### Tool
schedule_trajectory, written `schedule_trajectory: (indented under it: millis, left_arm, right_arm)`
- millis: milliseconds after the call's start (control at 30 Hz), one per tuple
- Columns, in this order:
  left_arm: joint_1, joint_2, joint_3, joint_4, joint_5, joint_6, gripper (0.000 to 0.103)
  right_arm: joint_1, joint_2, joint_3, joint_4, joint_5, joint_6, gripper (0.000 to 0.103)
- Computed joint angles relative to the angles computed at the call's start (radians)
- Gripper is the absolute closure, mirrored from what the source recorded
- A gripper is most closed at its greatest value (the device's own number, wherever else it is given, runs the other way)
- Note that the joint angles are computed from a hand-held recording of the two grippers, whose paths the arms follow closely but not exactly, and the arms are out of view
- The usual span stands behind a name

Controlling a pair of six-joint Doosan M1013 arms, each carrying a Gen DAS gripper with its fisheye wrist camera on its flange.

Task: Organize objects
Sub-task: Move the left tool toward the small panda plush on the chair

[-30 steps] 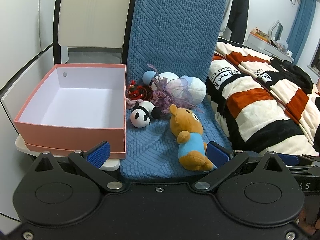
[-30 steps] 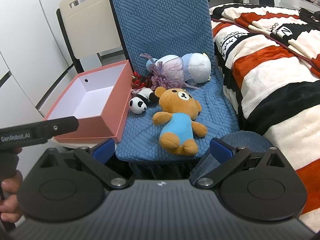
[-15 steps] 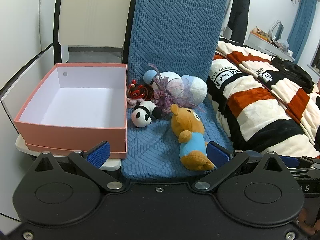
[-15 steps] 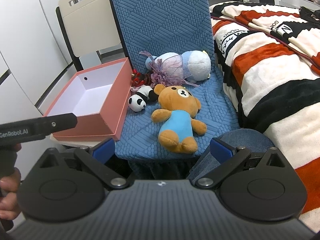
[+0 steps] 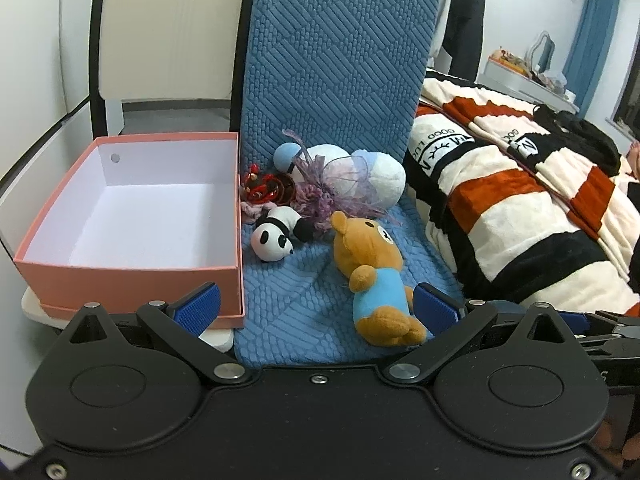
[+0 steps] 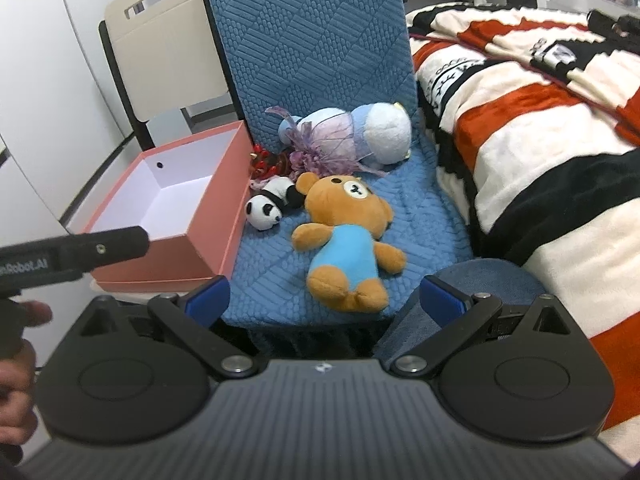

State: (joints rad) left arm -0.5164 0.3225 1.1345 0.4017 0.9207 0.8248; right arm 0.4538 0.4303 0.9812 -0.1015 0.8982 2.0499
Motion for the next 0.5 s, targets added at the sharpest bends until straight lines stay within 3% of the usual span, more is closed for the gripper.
schedule_trajectory:
  millis: [500]
  left_arm:
    - [0.021,0.122,-0.124,-0.029,0.039,0.176,0.002]
  right_arm:
    - [-0.026,0.047,0.019,0.031,-0.078,0.015,0.001]
